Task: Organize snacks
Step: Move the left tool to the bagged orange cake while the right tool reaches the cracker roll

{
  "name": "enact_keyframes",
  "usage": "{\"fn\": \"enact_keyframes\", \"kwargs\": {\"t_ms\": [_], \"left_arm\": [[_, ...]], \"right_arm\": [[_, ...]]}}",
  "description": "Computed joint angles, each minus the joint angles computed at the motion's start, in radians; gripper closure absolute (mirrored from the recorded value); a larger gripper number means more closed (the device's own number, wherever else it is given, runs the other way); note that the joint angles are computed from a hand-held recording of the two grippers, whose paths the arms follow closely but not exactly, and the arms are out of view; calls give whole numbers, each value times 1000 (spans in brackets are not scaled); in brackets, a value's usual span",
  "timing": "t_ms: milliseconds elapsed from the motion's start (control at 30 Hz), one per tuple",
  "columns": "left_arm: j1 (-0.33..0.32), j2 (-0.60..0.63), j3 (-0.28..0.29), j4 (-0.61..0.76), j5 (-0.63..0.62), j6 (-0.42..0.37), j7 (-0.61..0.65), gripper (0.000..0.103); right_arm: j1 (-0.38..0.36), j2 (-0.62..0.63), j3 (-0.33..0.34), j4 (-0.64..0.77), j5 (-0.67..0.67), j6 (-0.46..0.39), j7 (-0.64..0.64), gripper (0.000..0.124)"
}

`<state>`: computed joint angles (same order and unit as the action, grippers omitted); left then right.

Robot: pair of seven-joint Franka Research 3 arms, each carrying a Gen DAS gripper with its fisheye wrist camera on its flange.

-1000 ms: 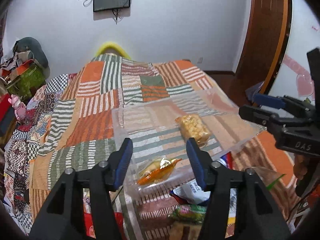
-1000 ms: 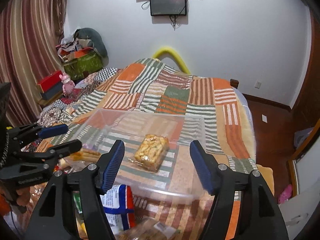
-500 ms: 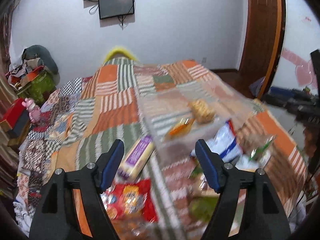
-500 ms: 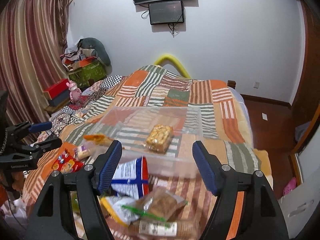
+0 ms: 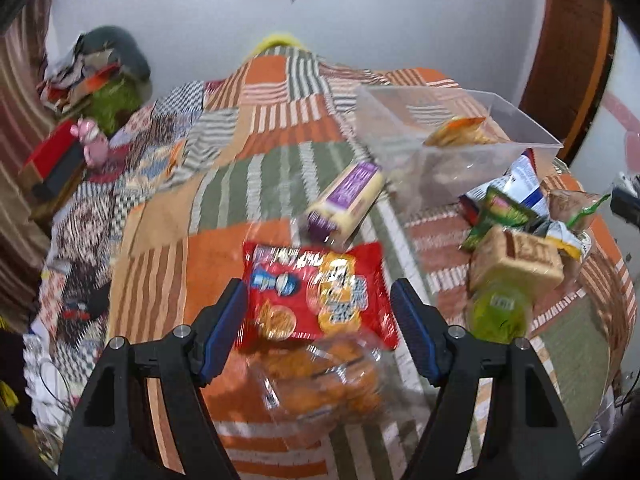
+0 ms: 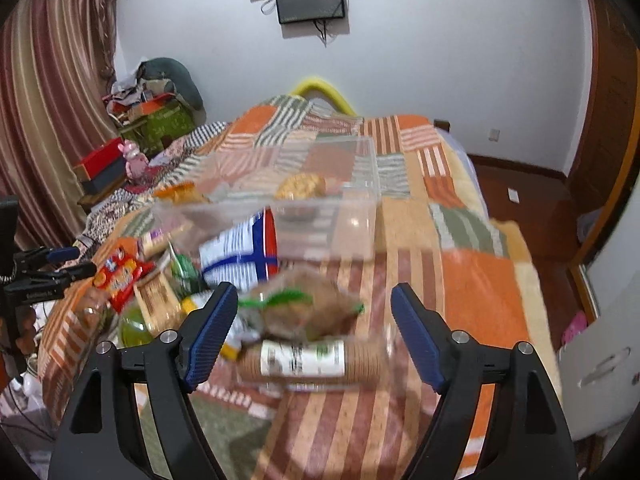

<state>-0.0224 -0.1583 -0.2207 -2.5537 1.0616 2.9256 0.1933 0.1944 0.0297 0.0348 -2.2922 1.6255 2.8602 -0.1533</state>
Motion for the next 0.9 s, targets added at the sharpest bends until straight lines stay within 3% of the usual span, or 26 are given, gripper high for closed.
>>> {"fn": "enact_keyframes", "kwargs": {"t_ms": [100,333,467,533,700,800,900], "left_arm": [[4,2,13,-28,-23,44,5,30],[4,19,4,-59,-52,57,11,29],[23,37,1,-65,4,105,-63,20],[-2,57,15,-67,-86,91,8,10],[-22,108,39,-73,-219,112,108,10],[-8,122,37,-53,-78,108,-28,11],[-29,124,33,-31,-19,39,-79,18]], "right_arm": [[-1,12,0,-14,-26,3,34,43],[-2,46,9,-35,-94,8,94,38],[-5,53,14,-38,-151,-17,151,27],[-1,57,21,-38,-146,-5,142,22],[9,75,32,-34,-133,52,121,21],[6,73,33,-33,-115,55,82,21],[-1,73,24,-31,-174,36,145,21]]}}
